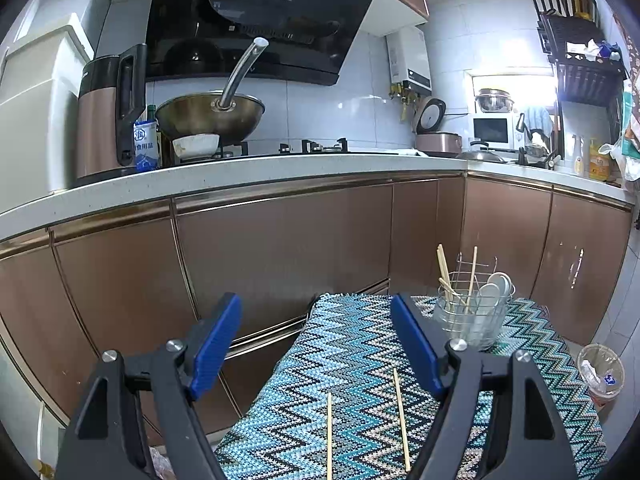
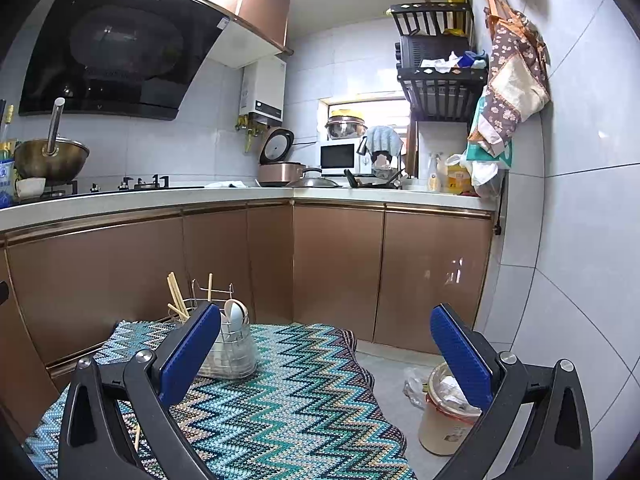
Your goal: Organize utensils
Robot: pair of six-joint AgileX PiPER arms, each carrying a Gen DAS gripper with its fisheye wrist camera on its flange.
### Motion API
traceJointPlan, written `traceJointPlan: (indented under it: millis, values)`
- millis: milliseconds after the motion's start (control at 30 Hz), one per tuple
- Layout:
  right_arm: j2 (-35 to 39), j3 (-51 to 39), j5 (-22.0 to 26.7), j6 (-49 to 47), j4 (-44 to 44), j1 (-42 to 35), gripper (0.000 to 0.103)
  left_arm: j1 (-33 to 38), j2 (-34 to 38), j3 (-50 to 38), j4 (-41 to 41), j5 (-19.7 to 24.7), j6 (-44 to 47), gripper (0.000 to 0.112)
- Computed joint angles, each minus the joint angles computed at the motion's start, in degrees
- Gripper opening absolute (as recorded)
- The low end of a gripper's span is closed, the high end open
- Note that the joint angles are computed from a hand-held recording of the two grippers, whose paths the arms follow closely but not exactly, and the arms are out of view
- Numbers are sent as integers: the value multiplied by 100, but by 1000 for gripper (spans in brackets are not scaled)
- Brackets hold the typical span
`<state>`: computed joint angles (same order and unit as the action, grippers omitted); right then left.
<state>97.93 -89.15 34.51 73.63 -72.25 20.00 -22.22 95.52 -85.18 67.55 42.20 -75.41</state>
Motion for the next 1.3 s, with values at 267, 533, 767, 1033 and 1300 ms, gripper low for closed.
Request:
traceJointPlan:
  millis: [267,533,767,1033,1300]
  values:
    - [62,-32,-23,87,-70,25,103,68,26,-5,-151,-96,115,76]
    - [202,-143,-67,41,-4,23,103,191,133,-86,-359,-176,262,76]
    - [392,-300,-125,-135,186,-23,103,321,295,-254,-595,-272,497,76]
    - [711,-582,-248,-671,696,-47,103,543,597,-531,-1228,-371,992,76]
    - [1294,-1239,-557,-2178,2221,-72,103,963,1053,-938,-2313,-508,1868,76]
